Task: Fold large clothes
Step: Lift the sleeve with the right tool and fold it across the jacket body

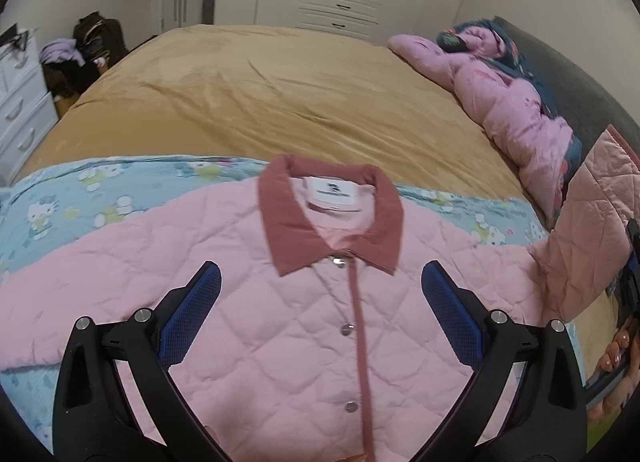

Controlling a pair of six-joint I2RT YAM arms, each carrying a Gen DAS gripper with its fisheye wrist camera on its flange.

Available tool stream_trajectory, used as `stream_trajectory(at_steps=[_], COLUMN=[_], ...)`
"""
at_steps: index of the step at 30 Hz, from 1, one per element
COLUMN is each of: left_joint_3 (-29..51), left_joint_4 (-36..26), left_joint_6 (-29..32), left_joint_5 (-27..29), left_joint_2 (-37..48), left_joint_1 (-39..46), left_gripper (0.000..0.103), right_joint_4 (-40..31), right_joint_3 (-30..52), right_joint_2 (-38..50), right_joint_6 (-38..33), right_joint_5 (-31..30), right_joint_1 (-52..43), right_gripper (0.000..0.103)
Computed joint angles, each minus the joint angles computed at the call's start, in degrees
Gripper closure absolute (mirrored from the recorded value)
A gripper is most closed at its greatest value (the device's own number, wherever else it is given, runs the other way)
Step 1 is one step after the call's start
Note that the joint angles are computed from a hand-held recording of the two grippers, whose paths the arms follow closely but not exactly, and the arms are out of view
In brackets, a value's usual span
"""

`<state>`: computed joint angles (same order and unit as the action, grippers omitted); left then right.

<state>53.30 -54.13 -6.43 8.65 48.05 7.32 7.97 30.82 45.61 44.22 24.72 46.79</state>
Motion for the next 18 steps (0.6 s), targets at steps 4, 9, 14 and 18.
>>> stream_trajectory(at_steps=[4, 9, 14, 18], left_joint_3=[2.2, 5.1, 7.2, 9.0], left_joint_4=[-3.1, -6.7, -11.7, -15.8], left_joint_6=[5.6, 12.5, 21.0, 28.9], left_joint_5=[9.1, 17.5, 27.6, 32.3], left_joint_2=[-0.3, 0.5, 3.0, 5.0], left_joint_1=[11.9, 23.4, 35.3, 42.7], left_gripper=[0.009, 0.009, 0.009, 0.009], right_joint_4=[1.9, 1.7, 1.8, 0.9], right_joint_3=[7.9, 18.6, 28.2, 36.0], right_joint_2=[10.0, 21.3, 32.8, 41.6], right_joint_6=[-1.4, -4.3, -6.1, -8.2], right_joint_5=[3.2, 5.7, 5.8, 5.7], right_joint_1=[6.5, 13.2, 17.7, 21.0], right_gripper=[0.08, 0.08, 0.08, 0.08])
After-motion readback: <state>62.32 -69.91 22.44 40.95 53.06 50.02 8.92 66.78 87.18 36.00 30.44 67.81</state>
